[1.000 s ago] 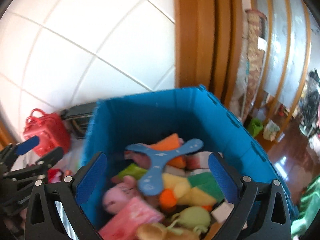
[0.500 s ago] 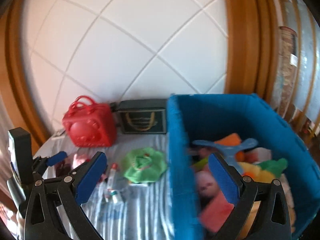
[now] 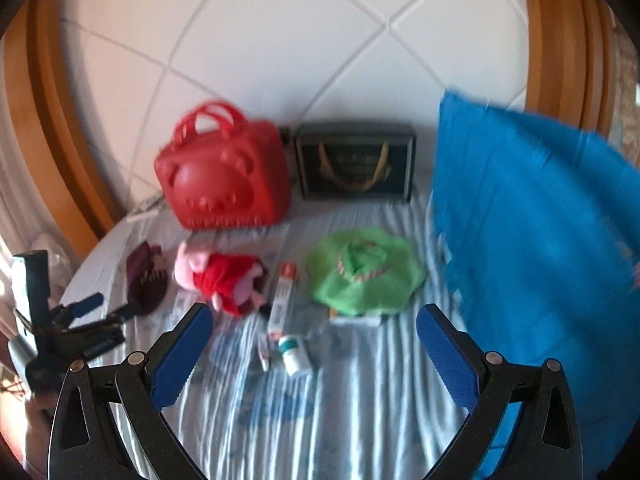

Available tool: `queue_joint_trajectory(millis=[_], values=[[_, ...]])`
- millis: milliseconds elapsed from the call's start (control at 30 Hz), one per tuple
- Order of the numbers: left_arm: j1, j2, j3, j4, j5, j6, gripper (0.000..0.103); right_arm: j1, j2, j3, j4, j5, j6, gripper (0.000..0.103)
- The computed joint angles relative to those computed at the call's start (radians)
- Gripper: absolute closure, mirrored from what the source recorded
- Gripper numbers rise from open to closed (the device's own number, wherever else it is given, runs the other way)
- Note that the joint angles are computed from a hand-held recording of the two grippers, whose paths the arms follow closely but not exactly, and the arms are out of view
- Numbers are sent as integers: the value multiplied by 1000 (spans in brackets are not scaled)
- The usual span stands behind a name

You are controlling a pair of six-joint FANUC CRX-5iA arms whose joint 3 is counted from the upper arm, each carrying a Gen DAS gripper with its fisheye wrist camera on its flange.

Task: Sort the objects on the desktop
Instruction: 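Move both tools back over the bed toward the wipes packet and pill bottle, then grasp the white wipes packet with the left tool while the right tool grasps the white pill bottle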

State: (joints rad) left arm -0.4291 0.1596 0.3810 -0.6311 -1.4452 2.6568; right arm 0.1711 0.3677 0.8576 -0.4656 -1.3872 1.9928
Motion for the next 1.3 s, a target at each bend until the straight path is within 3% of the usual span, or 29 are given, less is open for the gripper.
queue_joint_trajectory(millis=[167, 333, 767, 833, 900, 1000, 1100, 1133, 1267, 1300], values=[[79, -15, -122, 93, 65, 11, 27, 56, 28, -88, 95, 34, -20, 0], [145, 10, -175, 159, 140, -9, 27, 78, 95, -93, 151, 7, -59, 0], [244, 140, -132, 267, 230, -133, 27, 139, 214, -62, 236, -45, -86, 0], [234, 144, -142, 250, 241, -126, 31, 144, 218, -63, 234, -40, -73, 0], [222, 134, -155, 232, 260, -120, 48, 147, 228, -51, 224, -53, -49, 0], [196, 128, -150, 202, 233, -92, 60, 156, 219, -68, 229, -37, -25, 0], [178, 106, -171, 209, 223, -60, 61, 159, 227, -59, 209, -50, -7, 0], [172, 93, -186, 215, 229, -46, 61, 162, 224, -67, 212, -46, -2, 3], [131, 72, -196, 197, 207, -12, 61, 175, 223, -88, 234, -36, 1, 41], [123, 69, -195, 193, 205, -7, 61, 181, 222, -99, 246, -28, 8, 45]])
